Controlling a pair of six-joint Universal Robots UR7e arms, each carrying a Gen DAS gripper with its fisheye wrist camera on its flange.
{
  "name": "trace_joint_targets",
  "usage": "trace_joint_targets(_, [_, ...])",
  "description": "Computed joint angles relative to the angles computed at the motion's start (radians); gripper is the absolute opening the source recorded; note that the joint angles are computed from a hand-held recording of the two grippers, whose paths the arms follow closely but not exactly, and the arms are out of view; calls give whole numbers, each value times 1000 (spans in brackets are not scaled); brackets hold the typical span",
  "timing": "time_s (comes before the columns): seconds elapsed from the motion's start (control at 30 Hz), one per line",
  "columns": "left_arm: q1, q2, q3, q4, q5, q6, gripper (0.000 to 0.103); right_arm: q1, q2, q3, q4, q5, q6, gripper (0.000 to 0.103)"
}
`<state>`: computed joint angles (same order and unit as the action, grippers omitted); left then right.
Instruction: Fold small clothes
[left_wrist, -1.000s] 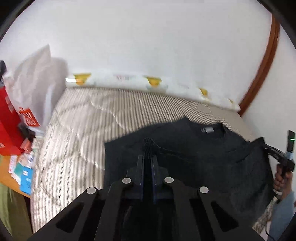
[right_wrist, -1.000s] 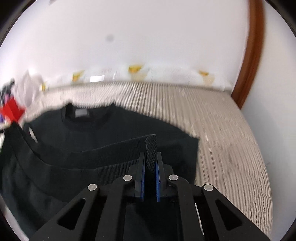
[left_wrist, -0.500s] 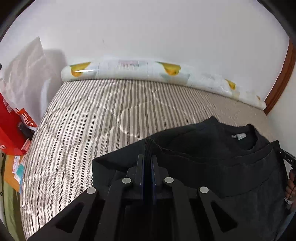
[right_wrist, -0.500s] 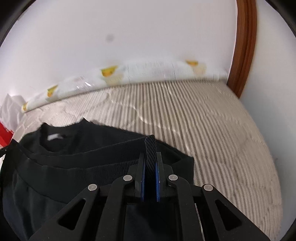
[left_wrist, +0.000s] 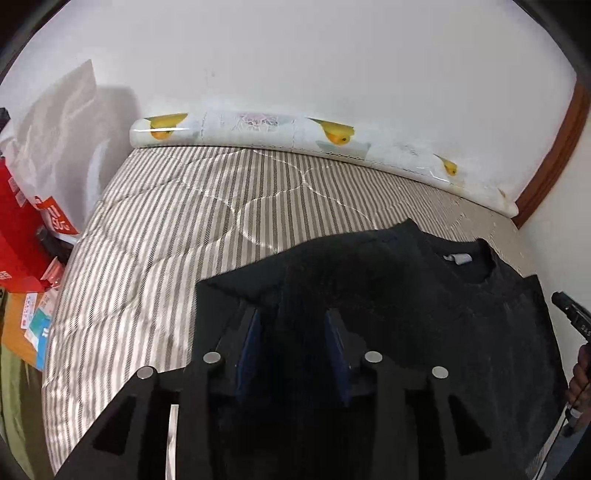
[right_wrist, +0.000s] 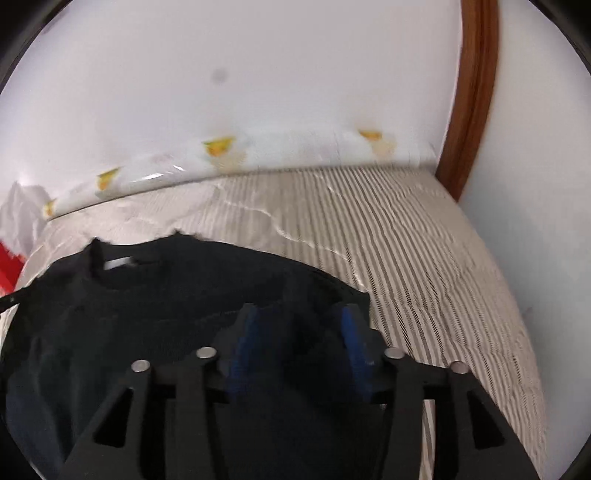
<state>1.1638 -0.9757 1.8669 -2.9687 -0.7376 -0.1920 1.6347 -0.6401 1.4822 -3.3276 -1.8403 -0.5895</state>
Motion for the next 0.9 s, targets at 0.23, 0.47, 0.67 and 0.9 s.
trace_joint_targets(0.23, [-59,-83,159,-69,40,-49,42,87,-5,154,-100,25,-42,51])
trace_joint_targets(0.47, [-100,-173,319,-105,55,-113,42,142,109,152,-133,-31,-48,51])
trace_joint_targets(0.67, [-132,-198,400,-135,115,-120,42,144,185,52,-98,-103,-16,49])
trace_joint_targets(0.9, [-142,-189,437,-212,110,-103,42,150,213,24,-128,-136,-14,54])
